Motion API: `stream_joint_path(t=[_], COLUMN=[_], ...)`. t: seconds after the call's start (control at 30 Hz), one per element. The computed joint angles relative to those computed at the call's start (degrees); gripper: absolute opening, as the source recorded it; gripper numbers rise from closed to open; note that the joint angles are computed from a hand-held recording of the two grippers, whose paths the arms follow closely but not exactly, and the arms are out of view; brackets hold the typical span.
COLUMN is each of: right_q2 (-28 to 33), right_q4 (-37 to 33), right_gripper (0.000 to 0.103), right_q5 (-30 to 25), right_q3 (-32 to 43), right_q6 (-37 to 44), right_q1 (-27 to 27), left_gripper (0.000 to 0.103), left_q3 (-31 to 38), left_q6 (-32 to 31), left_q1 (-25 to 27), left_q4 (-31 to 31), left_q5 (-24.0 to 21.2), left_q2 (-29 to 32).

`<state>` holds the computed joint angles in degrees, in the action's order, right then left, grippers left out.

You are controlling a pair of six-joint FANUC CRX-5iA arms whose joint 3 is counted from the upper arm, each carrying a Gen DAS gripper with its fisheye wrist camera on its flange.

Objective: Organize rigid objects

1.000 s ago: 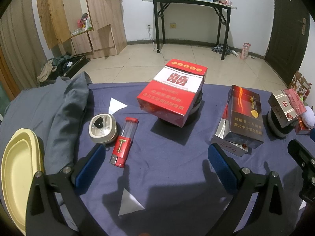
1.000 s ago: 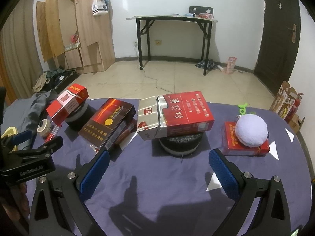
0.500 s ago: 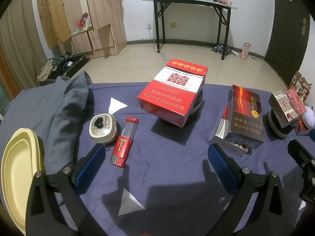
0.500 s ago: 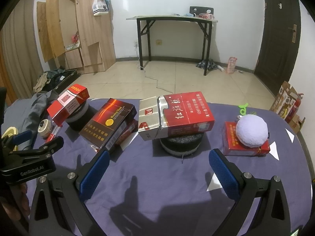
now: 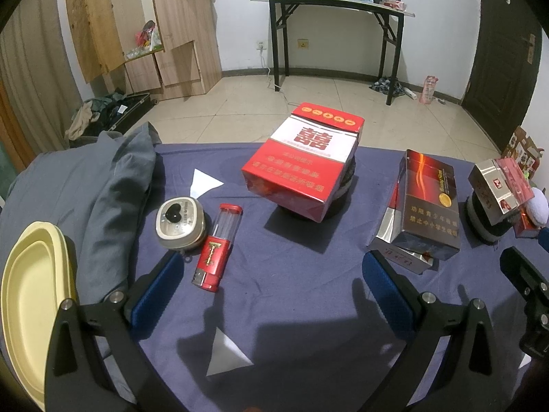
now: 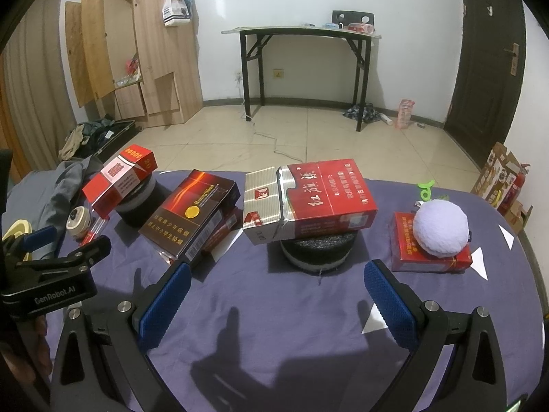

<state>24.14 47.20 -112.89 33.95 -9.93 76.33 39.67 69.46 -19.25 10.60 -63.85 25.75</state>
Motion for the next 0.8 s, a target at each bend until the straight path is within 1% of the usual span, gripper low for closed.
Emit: stream_joint_path(t=[0.53,0.67,0.73,0.8], right_q2=[-0.25,-0.61,-2.26,-5.27], right_q4=[-0.23,-0.11,2.87,11.66], right_gripper=[0.103,0.103,0.103,0.103], right_q5=[0.58,0.7,2.18,4.45], right_q3=[-0.42,-0.95,-3.54,-9.19], right_q6=[0.65,0.51,-1.53,-7.28], right_q1=[-0.07,0.0,0.87,3.19], left_gripper=[0.103,0.103,0.103,0.103], left_q3=[0.17,1.46,1.13,0.36], left_q6=[0.21,-0.29,-0.1,-0.28], left_q1=[-0.02,1.33,3.33,5.54], left_q4=[0.15,1.22,3.64,5.25], left_q5=[-0.28,-1.35,-0.74,0.71], left_q2=[0.24,0.41,-0.66,-2.24])
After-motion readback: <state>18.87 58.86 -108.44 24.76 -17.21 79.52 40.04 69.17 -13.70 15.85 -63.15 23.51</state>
